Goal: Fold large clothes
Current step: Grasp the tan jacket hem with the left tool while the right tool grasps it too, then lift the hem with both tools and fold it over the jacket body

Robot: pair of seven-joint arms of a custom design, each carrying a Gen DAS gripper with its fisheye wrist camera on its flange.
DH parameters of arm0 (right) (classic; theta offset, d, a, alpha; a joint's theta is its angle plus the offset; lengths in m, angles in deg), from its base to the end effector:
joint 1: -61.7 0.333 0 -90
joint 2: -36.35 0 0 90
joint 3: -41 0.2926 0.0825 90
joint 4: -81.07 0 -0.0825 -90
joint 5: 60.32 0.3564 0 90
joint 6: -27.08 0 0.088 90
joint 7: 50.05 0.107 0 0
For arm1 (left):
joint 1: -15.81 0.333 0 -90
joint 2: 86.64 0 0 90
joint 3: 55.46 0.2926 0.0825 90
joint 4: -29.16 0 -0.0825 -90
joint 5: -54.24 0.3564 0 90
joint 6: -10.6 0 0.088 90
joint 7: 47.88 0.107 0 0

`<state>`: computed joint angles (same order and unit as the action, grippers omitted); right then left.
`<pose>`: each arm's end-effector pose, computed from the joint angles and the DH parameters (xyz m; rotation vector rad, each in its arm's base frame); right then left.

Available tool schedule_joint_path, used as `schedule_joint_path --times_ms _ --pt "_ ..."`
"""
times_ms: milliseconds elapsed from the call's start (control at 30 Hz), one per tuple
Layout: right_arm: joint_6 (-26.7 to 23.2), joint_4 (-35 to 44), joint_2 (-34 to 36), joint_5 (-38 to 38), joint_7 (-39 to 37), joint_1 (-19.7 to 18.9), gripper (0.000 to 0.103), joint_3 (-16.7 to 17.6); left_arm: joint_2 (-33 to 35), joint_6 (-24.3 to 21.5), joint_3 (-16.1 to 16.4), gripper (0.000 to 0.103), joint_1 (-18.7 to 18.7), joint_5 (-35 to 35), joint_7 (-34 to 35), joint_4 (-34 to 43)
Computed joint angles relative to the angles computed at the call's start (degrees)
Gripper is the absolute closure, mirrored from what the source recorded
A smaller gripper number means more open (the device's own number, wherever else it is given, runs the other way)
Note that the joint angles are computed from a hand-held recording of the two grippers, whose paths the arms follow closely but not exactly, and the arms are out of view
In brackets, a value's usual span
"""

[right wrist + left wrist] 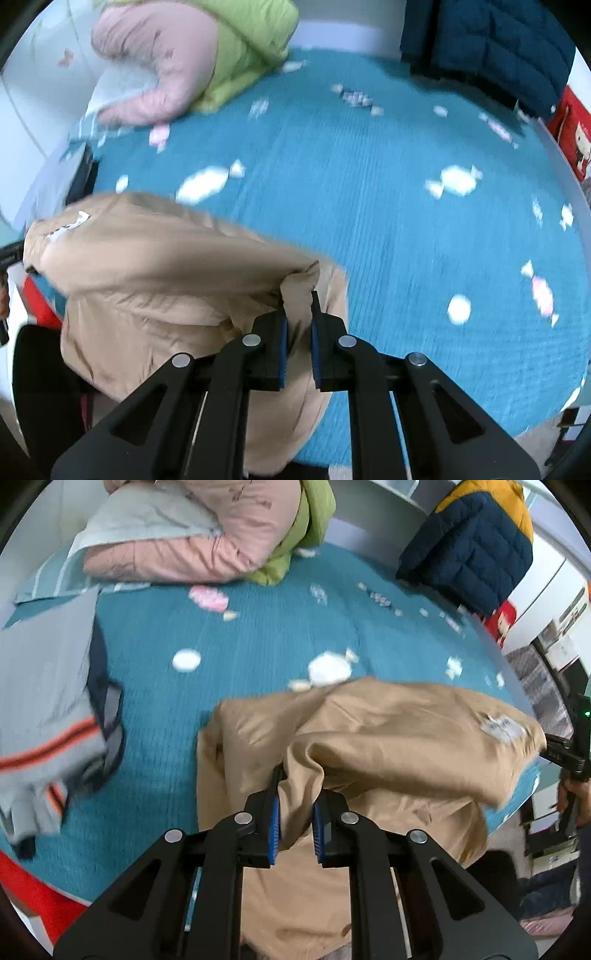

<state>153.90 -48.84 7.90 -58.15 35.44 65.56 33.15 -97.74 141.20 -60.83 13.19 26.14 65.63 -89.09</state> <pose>0.4238 -0.0374 0.5785 -1.9431 1.9529 -0.3703 0.5069 -0.0856 0.5486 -1.7421 2.3784 -0.8672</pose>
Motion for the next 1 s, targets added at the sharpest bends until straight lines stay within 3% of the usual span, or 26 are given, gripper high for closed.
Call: schedule_joint_path --times_ms 333,767,1000 --pt "-2.9 -14.5 -12.0 -1.9 4.1 0.0 0.094 1.0 -9.5 2.0 0.1 0.089 -0.4 2.4 0.0 -13.5" --pt "-7.1 -21.3 -20.8 -3.2 6.5 1.3 0.093 0.7 -19.1 0.2 1.5 0.089 -0.2 2.7 0.0 -23.9" --pt "-7.2 -24.5 -22.2 -3.1 8.3 0.4 0.090 0.2 -19.9 -1.1 0.0 0.083 0.5 5.7 -2.3 -26.3"
